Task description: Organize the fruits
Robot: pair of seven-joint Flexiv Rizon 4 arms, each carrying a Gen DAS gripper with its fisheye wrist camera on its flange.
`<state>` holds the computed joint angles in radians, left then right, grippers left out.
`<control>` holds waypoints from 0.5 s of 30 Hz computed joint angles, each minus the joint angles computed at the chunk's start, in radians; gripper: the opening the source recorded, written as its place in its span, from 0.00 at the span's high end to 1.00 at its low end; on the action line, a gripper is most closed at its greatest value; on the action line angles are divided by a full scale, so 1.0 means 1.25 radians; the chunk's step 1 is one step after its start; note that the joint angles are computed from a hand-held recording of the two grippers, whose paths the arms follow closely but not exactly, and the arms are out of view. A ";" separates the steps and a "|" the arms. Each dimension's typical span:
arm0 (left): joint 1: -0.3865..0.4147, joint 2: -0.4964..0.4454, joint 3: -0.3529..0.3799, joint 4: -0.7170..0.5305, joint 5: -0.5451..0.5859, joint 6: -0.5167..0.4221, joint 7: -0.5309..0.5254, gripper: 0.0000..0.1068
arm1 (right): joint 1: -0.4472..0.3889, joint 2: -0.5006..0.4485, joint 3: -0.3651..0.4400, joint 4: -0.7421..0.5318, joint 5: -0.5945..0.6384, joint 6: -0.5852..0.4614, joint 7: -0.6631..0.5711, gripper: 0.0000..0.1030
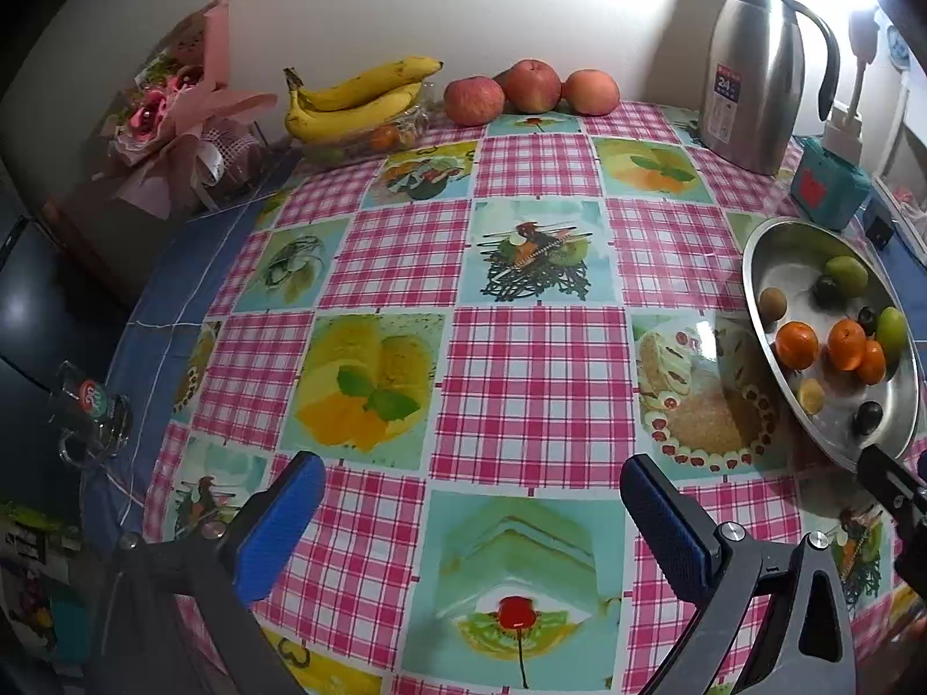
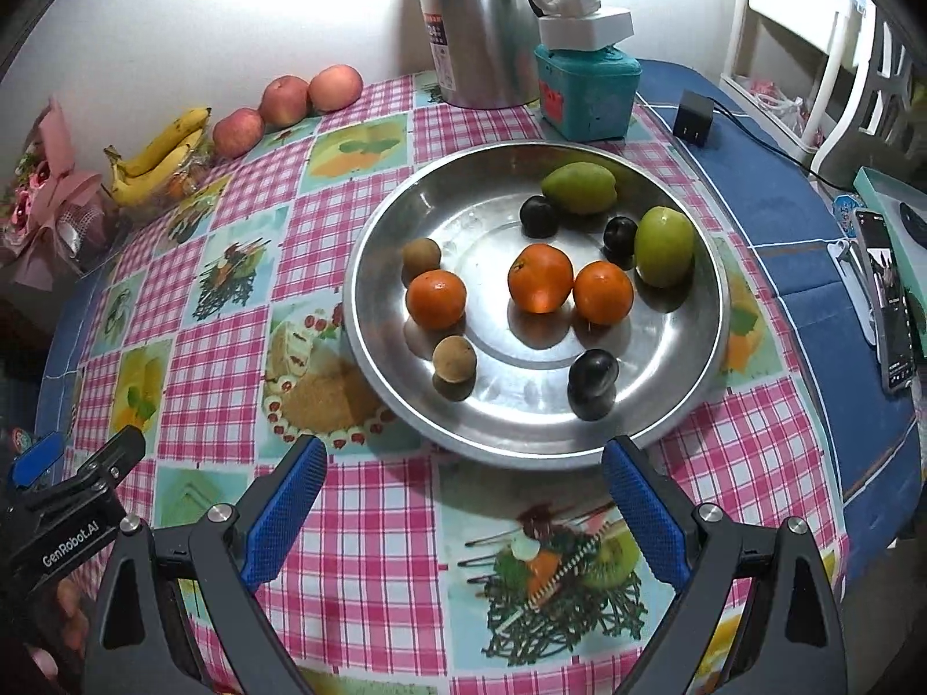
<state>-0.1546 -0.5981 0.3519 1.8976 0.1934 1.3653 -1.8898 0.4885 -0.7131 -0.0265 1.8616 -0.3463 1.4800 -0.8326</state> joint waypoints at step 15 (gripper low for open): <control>0.051 0.018 -0.050 0.015 -0.040 -0.036 0.024 0.04 | 0.021 0.012 -0.026 0.016 0.000 0.036 0.007 0.07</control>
<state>-0.0913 -0.5752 0.2891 1.9161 0.1435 1.3201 -1.8593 0.5144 -0.6983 -0.0588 1.8816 -0.3457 1.5247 -0.8238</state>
